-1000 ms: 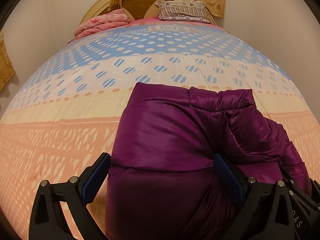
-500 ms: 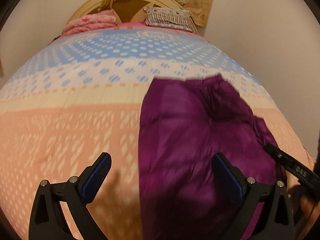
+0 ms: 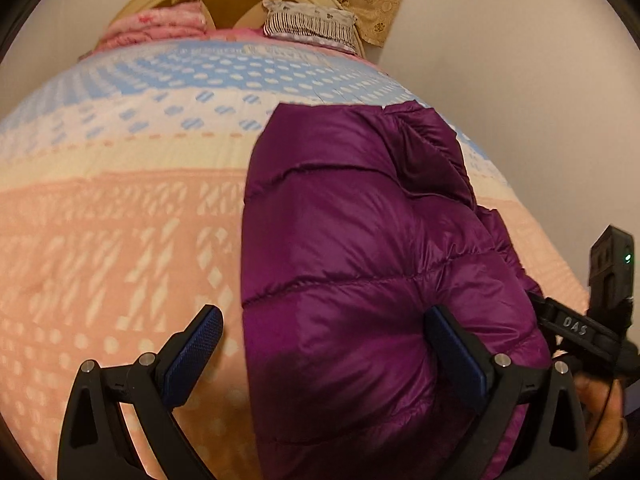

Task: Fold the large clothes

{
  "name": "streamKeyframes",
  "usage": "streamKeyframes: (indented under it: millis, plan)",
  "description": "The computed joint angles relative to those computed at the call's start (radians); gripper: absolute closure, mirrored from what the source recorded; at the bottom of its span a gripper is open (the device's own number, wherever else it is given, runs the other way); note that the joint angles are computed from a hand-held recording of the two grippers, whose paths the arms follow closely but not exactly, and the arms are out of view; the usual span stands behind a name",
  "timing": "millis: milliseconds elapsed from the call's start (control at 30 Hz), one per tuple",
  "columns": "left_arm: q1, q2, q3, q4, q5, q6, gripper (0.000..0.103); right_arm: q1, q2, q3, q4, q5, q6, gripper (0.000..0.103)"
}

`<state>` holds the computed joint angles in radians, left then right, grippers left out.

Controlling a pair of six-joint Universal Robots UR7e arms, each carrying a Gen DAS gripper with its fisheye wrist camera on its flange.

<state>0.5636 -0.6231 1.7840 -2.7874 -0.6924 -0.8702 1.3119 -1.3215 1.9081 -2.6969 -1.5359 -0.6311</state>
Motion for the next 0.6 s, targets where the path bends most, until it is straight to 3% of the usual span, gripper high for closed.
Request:
streamKeyframes:
  millis: [33, 67, 167, 200, 267, 400, 600]
  plan:
    - [0.006, 0.005, 0.000, -0.036, -0.024, 0.025, 0.002, 0.003, 0.003, 0.002, -0.006, -0.003, 0.000, 0.041]
    - [0.010, 0.012, 0.001, -0.081, -0.046, 0.054, 0.010, 0.007, 0.006, 0.000, -0.001, -0.004, -0.002, 0.045]
    - [-0.008, 0.035, -0.019, -0.100, -0.044, 0.103, 0.032, -0.017, -0.004, -0.019, 0.086, 0.080, 0.001, 0.071]
    - [-0.015, 0.037, -0.023, -0.086, -0.034, 0.112, 0.037, -0.021, -0.012, -0.010, 0.081, 0.093, -0.005, 0.073]
    - [-0.037, 0.030, -0.019, -0.072, -0.010, 0.131, 0.062, -0.027, -0.029, 0.004, 0.076, 0.116, -0.007, 0.077]
    - [-0.095, -0.008, -0.002, 0.022, 0.063, 0.100, 0.067, -0.024, -0.075, 0.038, 0.088, 0.170, -0.014, 0.079]
    - [-0.186, -0.105, 0.064, 0.165, 0.186, -0.020, 0.068, 0.040, -0.132, 0.073, 0.124, 0.235, -0.040, 0.079]
